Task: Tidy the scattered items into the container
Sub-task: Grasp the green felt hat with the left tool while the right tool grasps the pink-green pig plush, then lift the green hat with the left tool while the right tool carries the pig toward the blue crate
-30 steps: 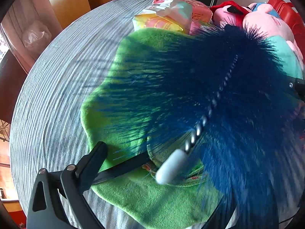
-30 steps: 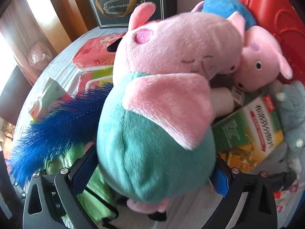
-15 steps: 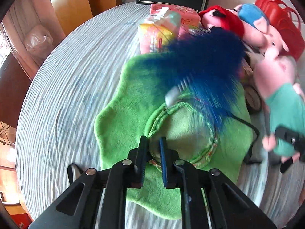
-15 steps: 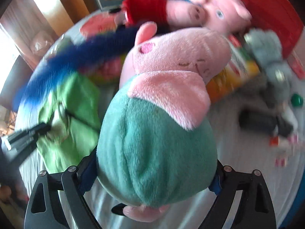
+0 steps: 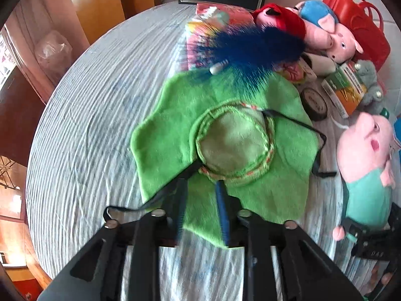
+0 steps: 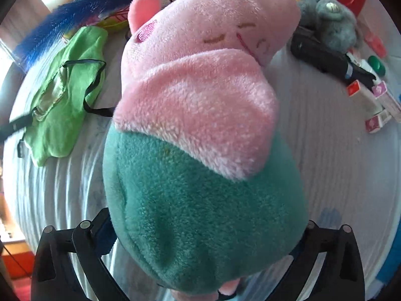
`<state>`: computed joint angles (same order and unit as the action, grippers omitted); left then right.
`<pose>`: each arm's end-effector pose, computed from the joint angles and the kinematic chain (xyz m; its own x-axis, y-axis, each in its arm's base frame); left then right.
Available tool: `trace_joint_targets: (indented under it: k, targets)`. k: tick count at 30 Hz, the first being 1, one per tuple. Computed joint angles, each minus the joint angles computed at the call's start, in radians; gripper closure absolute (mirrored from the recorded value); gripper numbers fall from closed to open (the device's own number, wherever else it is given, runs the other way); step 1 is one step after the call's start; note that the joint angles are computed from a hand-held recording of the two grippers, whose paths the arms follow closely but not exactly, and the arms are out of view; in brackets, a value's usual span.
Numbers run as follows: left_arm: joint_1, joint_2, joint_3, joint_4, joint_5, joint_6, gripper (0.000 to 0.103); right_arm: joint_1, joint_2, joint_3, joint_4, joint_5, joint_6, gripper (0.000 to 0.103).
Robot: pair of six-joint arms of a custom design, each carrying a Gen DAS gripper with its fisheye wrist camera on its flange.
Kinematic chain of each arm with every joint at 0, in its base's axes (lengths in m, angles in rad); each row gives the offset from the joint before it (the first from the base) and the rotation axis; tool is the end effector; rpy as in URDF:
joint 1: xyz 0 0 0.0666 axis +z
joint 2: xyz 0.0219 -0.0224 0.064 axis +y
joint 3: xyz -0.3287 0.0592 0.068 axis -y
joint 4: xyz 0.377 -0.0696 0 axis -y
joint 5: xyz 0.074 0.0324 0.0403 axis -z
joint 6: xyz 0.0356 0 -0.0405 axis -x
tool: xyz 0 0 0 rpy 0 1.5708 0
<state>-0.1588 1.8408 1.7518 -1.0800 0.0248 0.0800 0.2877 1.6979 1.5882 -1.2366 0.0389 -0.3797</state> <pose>0.5856 -0.0951 0.2948 -0.9193 0.0663 -0.3880 0.0945 0.9941 -0.0540 0.5087 0.1487 0.2999 -0.9703 0.0991 -0.2208 0.0909 0.9947 0.0473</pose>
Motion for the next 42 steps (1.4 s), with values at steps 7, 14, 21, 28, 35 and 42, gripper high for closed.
trace_joint_targets:
  k: [7, 14, 21, 28, 35, 42]
  targets:
    - [0.033, 0.160, 0.149, 0.026, -0.021, -0.065, 0.035, -0.006, -0.002, 0.012, -0.048, 0.021, -0.007, 0.000]
    - [0.058, 0.197, 0.191, 0.004, -0.021, -0.021, 0.000, -0.014, -0.146, -0.004, -0.018, 0.051, -0.011, 0.000]
    - [0.044, 0.146, 0.130, 0.008, 0.017, -0.071, 0.057, 0.076, 0.081, 0.053, 0.040, 0.114, -0.113, 0.000]
    - [0.028, 0.054, 0.012, 0.024, 0.077, -0.092, 0.083, 0.052, 0.055, -0.038, 0.100, 0.070, -0.149, 0.010]
    - [-0.033, -0.161, -0.140, 0.109, 0.120, -0.068, 0.083, 0.083, -0.148, -0.187, 0.193, 0.100, -0.140, 0.014]
    - [-0.115, -0.291, -0.119, 0.116, 0.101, -0.050, 0.084, 0.053, -0.384, -0.287, 0.232, 0.104, -0.089, 0.014]
